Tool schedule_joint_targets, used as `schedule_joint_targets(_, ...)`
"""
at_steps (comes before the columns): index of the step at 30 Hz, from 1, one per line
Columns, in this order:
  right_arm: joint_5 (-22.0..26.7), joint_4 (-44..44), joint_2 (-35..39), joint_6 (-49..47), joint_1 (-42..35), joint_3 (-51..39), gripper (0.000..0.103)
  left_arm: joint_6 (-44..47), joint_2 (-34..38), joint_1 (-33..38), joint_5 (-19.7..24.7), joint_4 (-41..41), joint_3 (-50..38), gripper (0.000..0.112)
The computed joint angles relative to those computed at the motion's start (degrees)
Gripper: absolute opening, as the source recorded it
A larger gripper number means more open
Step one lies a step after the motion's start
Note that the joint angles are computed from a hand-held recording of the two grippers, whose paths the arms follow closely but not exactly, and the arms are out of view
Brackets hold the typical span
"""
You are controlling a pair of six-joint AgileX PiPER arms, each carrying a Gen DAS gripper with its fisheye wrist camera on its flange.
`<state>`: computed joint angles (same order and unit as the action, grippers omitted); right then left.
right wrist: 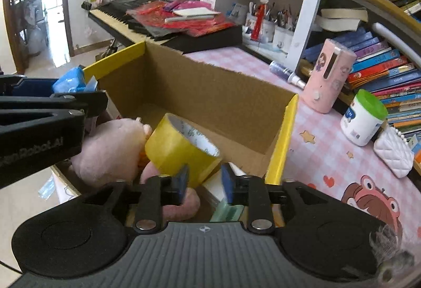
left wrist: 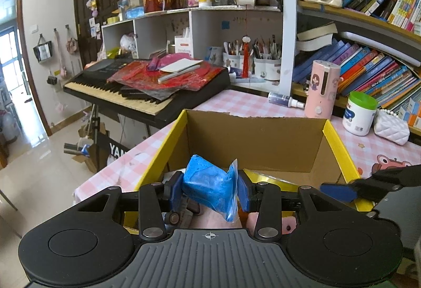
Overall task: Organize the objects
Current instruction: 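Lower both tools into the yellow box and open the right tool, releasing the marker, then lower the left tool into the box and open it, releasing the blue item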
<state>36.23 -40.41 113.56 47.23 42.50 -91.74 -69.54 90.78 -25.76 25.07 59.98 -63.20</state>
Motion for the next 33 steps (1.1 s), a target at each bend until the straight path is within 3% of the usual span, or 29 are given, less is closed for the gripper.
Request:
schedule_joint_targets(7,0.8,-22.8,-4.9,25.2,2.2,8.2,0.042,0.9,1.7,-0.3,0.5,-1.3,-1.6,0.040)
schedule_joint_targets(11,4.9,-26.5,-5.9,32.1,2.5,9.5,0.043,2.6,3.3,-1.0,0.8,-2.4,-3.0,0.040)
schedule_joint_targets(29,3.0,-27.5,-10.4,36.0,1.4,17.0,0.046,17.6,12.2,-4.8,6.2,-14.0,-10.7,0.045)
schedule_joint_targets(33,3.9,-28.1,-11.4,37.6,2.4,18.0,0.047,18.9,11.9,-4.5,5.7,-16.1,-10.3,0.061)
